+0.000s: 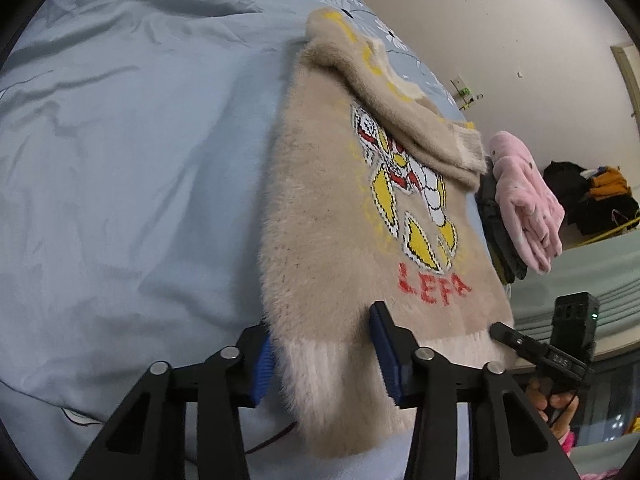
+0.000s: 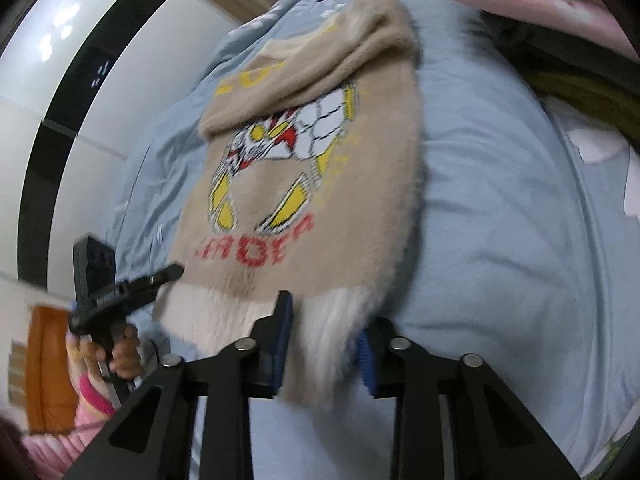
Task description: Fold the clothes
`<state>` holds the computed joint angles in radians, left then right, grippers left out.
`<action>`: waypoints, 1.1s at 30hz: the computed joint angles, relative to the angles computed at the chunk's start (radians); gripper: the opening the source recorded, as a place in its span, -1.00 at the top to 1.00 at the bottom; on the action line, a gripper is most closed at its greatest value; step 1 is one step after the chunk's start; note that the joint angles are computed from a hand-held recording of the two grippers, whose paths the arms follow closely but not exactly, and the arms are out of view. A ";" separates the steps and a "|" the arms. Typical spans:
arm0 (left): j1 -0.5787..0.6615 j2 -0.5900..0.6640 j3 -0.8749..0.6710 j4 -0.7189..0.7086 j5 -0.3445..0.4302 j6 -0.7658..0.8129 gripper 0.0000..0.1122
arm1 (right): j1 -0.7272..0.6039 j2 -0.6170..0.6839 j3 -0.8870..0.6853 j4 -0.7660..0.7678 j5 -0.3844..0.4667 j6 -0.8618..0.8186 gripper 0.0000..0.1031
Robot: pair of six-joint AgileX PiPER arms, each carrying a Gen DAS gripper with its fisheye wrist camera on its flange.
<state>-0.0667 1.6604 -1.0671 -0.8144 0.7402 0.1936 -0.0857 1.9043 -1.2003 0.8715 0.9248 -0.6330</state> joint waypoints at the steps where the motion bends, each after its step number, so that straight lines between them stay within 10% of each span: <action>1: 0.004 -0.005 0.005 -0.008 0.001 -0.002 0.38 | 0.000 0.007 0.000 0.016 -0.007 0.001 0.59; 7: -0.008 -0.071 0.028 0.021 -0.026 -0.056 0.79 | 0.032 -0.021 0.031 0.038 -0.070 0.006 0.83; 18: -0.102 -0.104 -0.006 0.147 0.044 -0.108 0.81 | -0.036 -0.104 0.046 -0.068 -0.072 0.024 0.84; 33: -0.010 -0.073 -0.087 -0.028 0.074 0.014 0.80 | -0.080 -0.039 -0.035 0.071 0.057 -0.067 0.84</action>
<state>-0.0770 1.5872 -1.1543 -0.8424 0.8143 0.2076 -0.1654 1.8650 -1.2350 0.9428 0.9819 -0.6997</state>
